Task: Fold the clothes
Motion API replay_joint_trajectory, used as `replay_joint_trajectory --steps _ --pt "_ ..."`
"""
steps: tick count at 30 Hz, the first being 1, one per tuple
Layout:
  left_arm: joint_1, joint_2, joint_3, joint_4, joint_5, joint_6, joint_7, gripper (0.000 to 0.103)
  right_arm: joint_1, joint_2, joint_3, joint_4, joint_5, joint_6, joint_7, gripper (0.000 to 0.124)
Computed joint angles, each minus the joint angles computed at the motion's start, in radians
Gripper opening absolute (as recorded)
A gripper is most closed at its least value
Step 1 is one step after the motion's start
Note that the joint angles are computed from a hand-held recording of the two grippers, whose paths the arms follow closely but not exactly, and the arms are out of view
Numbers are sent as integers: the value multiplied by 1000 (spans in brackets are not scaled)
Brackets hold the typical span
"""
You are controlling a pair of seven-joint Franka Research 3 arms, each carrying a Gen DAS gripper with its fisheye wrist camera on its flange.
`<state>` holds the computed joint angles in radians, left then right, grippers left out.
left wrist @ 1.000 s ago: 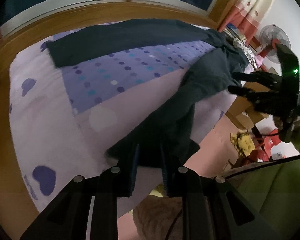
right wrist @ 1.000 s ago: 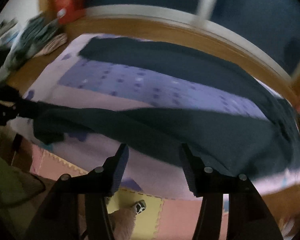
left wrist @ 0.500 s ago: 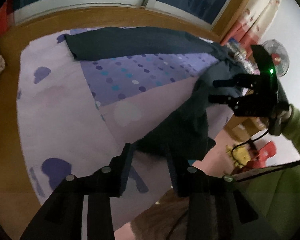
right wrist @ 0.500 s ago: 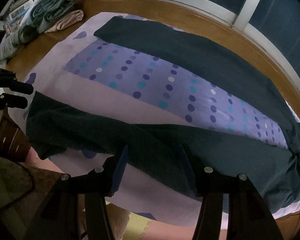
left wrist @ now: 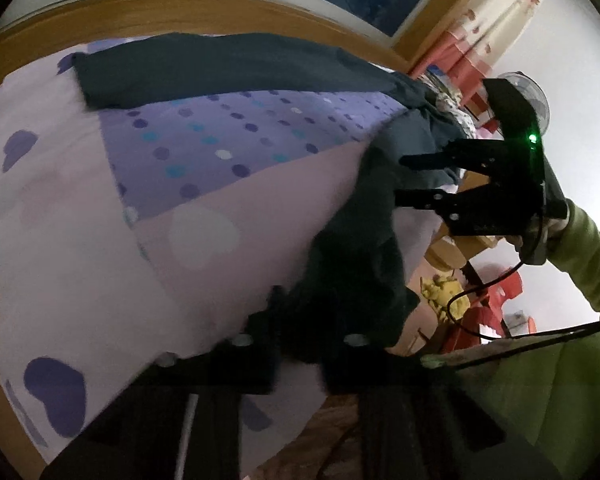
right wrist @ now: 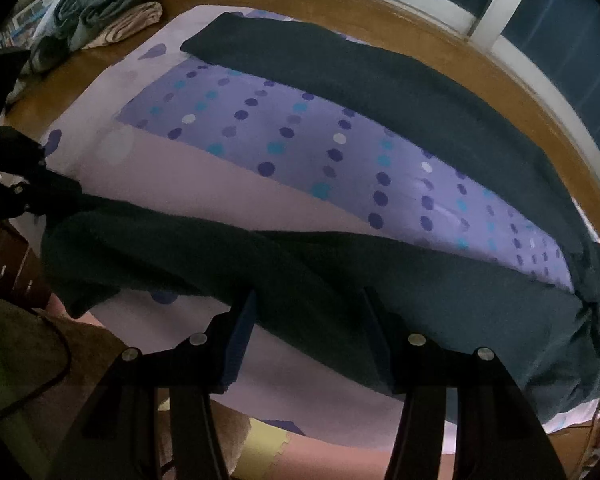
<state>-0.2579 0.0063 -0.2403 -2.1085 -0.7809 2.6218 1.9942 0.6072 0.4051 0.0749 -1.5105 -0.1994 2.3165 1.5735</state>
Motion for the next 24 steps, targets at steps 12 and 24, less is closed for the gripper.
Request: replay_joint_trajectory --steps 12,24 --pt "23 18 6 75 147 29 -123 7 -16 -51 -8 -46 42 165 81 6" --pt "34 -66 42 54 446 152 -209 7 12 -87 0 -100 -24 301 181 5"
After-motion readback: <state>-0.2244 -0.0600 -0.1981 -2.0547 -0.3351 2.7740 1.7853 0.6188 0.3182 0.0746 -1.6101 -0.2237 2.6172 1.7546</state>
